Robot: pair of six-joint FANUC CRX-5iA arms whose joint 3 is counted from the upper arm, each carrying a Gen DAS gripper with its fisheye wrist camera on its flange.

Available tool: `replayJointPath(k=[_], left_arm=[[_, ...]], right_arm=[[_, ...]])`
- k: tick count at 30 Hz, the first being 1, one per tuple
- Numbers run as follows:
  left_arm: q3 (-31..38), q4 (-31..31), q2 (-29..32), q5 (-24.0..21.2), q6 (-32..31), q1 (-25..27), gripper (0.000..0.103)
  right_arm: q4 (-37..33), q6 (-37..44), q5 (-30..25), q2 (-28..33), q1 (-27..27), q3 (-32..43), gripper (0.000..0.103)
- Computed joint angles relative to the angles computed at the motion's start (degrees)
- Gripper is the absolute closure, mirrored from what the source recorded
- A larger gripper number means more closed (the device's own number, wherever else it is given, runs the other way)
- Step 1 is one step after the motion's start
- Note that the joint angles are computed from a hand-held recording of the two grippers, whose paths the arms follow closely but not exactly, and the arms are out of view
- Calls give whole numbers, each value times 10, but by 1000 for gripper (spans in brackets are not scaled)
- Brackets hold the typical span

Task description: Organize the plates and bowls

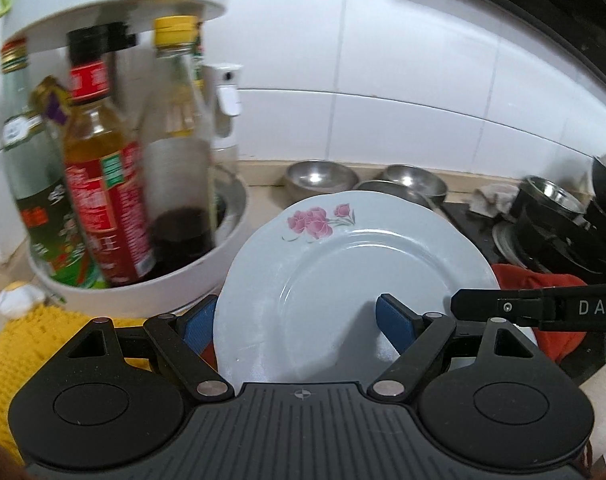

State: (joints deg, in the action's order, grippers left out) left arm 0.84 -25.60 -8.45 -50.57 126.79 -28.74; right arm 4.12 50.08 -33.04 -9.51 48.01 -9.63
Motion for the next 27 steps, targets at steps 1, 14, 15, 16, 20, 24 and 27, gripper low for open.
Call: replayJointPath(k=[1, 14, 15, 16, 20, 24, 27], left_arm=[[2, 2, 3, 2, -3, -2, 16], [18, 51, 41, 42, -74, -10, 16], [19, 56, 43, 44, -80, -11, 16], [20, 60, 46, 46, -84, -11, 16], [27, 72, 59, 52, -100, -16, 16], [37, 80, 73, 56, -111, -21, 16], [45, 82, 82, 55, -115, -24, 16]], right_arm=[[9, -11, 2, -4, 0, -6, 79], [104, -132, 4, -58, -5, -79, 79], [110, -140, 2, -61, -6, -83, 79], [115, -147, 1, -63, -6, -87, 79], [130, -170, -7, -75, -11, -101, 79], [138, -184, -12, -85, -17, -111, 79], [137, -187, -15, -88, -23, -113, 79]])
